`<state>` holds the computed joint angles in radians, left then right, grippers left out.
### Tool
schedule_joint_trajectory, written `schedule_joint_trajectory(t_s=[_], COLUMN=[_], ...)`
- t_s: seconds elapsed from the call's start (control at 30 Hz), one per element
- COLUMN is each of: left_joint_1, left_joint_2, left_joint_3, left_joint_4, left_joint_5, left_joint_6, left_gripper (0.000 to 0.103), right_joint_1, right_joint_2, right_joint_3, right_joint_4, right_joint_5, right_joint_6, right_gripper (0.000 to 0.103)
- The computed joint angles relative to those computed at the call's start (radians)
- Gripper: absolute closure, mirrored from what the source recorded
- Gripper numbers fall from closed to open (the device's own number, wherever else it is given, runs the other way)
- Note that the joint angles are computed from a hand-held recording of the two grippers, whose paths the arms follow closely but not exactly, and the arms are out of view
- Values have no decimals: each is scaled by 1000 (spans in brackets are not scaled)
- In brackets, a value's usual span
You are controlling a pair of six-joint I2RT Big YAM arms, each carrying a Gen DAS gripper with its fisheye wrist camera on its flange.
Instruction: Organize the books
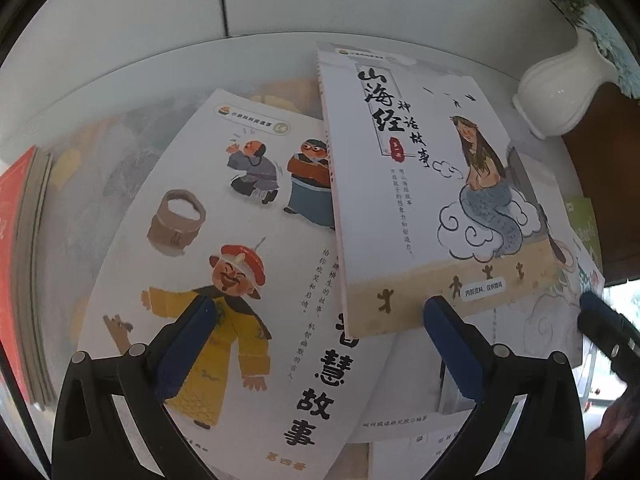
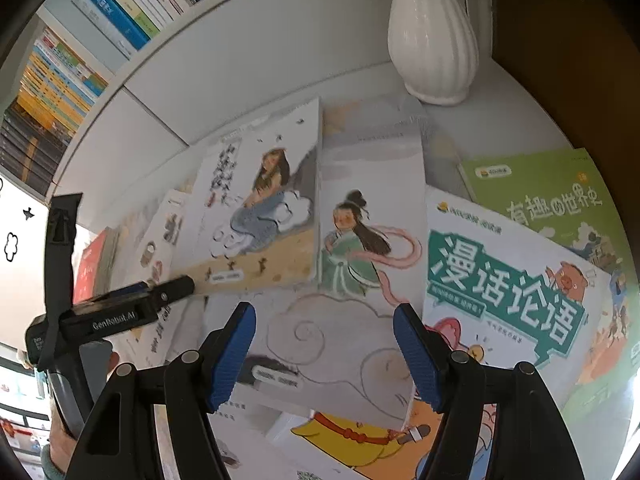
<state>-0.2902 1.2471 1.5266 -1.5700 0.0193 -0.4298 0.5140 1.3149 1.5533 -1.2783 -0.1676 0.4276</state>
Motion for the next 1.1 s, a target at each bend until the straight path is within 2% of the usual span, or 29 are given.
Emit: schedule_joint_trajectory(t_s=[0.13,0.2,0.23,0.27,0.33,0.37,0.43,0.57,0.67,0.73,0.83,0.93,1.1], left_joint_1=[19,26,38,52,101,114,112,100,69,36,12,-12,-9], left_joint_2=[52,40,28,19,8,10,10,15,40,60,82,100,115], left_joint_3=[61,61,54,46,22,15,12,12,40,60,79,99,113], left_joint_4=[-64,-41,-16,6,62,75,105,152,144,120,91,57,62], left_joint_5=[25,-7,7,39,177,218,223,282,244,160,105,55,53], left_joint_6=[-11,-19,-6,3,8,4,23,52,86,99,151,182,167], left_gripper=[0,1,1,1,1,1,1,1,0,1,1,0,0], right_joint_1=[5,6,6,5,5,5,4,14,15,13,21,4,-14], right_joint_2=[32,51,63,71,98,119,148,186,204,212,219,208,204], right_joint_3=[31,44,51,55,73,87,107,132,145,149,161,143,133], right_joint_4=[14,20,27,32,35,37,34,56,69,70,56,70,81], right_joint_5=[3,9,12,14,22,21,8,18,-20,-72,-60,-98,-125], right_joint_6=[-7,-15,-24,-29,-42,-50,-54,-43,-38,-34,-65,-39,-5], right_gripper=[34,34,34,34,36,39,54,65,68,72,72,72,72])
